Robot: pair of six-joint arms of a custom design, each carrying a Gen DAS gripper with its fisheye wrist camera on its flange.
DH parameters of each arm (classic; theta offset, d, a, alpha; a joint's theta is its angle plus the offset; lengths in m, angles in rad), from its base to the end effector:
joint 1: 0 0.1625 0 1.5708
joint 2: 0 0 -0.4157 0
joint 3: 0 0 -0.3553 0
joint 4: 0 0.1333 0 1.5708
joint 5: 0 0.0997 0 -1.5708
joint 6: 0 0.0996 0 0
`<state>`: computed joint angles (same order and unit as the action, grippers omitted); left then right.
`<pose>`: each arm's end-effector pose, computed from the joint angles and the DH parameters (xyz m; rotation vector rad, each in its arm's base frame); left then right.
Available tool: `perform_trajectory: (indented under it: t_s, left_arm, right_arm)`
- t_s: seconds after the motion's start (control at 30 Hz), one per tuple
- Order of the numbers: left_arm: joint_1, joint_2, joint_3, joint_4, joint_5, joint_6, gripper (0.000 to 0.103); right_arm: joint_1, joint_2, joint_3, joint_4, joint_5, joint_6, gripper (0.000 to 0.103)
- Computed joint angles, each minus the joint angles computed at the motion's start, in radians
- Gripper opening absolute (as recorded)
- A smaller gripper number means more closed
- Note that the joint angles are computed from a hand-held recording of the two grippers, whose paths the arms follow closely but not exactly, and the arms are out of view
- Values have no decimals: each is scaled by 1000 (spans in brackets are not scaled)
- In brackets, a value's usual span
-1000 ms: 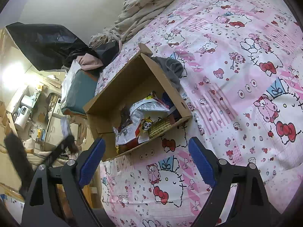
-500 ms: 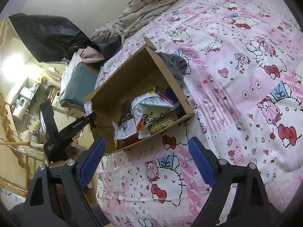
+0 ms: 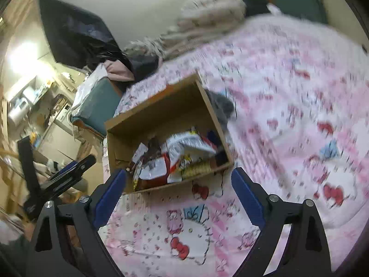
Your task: Organize snacks
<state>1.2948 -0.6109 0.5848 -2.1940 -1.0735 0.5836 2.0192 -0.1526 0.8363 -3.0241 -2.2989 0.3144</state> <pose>-0.0517 -0.8460 0.4008 0.8359 2.3293 -0.7242 0.4114 -0.7006 0.0172 -0.2135 -2.4730 1.2701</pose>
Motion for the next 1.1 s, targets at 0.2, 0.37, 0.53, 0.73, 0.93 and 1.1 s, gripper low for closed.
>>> perform_trajectory:
  t_s: [0.2,0.37,0.53,0.73,0.93,1.1]
  left_arm:
    - [8,-159,211,-69,-79,-30,86]
    - [18,-255,364,-171,-101,-4,86]
    - [34,-285,447,-271,-109,25,98]
    - [43,-258,435,-270,-72,9,103]
    - [43,-256,443,-265,-75,11,103]
    - [40,-273,482,-290,-83,43,103]
  right_arm:
    - [49,92,-140,-34,-112,-191,101]
    - [78,155,-218,-37,-166,-275,103]
    - [85,191,-263,12,-202,-268,103]
    - [81,262,-393,86,-228,-295,103]
    - [78,326,-519,162,-242,-320,103]
    - [78,333,-530,176,-242,-319,103]
